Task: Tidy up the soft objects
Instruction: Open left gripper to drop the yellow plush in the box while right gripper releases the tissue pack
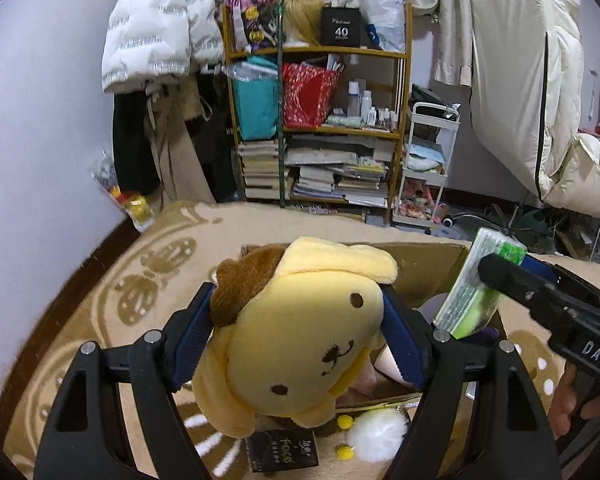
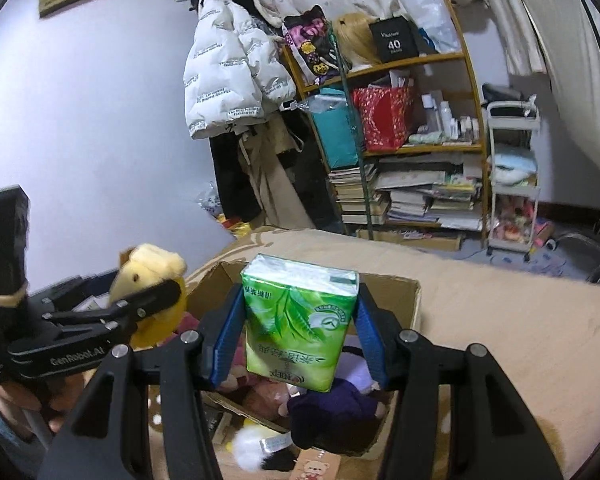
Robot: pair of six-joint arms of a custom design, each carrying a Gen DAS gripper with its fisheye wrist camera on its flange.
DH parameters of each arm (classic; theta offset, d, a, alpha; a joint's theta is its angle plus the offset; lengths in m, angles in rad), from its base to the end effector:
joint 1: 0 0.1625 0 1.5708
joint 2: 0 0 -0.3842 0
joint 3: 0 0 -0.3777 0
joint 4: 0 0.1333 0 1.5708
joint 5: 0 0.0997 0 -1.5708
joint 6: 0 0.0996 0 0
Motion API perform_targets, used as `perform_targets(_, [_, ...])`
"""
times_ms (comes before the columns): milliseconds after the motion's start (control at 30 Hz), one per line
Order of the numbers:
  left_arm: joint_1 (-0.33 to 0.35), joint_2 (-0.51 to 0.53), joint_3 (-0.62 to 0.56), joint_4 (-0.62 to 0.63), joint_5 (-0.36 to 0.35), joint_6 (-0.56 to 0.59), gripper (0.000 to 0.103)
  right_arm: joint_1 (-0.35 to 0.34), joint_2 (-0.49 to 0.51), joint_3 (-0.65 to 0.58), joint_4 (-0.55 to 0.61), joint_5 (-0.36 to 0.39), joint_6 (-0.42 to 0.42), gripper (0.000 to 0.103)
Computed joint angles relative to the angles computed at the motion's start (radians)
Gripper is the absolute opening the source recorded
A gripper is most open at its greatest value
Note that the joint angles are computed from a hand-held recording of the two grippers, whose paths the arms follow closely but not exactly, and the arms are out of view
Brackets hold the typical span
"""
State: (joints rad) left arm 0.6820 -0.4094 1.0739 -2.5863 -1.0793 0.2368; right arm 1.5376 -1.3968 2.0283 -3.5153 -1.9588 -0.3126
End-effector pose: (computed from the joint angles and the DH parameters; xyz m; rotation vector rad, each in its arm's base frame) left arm -0.4869 -0.6276 0.0343 1.3438 2.3560 -0.6728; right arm 0.0794 -0.4888 0.3908 -0.0225 -2.1364 1.5320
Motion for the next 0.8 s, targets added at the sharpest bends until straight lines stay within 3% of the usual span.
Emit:
perform_targets(300, [0.005,0.012,0.003,0.004,-0.003,0.001,0.084,-0.042,-0.025,0.019,0.006,0.116,0.057,0.058])
perform_targets(533, [0.006,0.003,0.007,0.026,0.014,-0.033,0.097,-0.027,-0.012,0.01,0.015,0.075,0.045,0.059])
perform_targets(700, [0.001,-0.004,0.012,0.043,0.04,-0.047,0.098,-0.029,-0.017,0.009,0.03,0.066,0.058,0.078])
perform_targets(800, [-0.006,-0.019,0.037,0.038,0.066,-0.04,0.098,-0.024,-0.02,0.009,0.032,0.045,0.057,0.084])
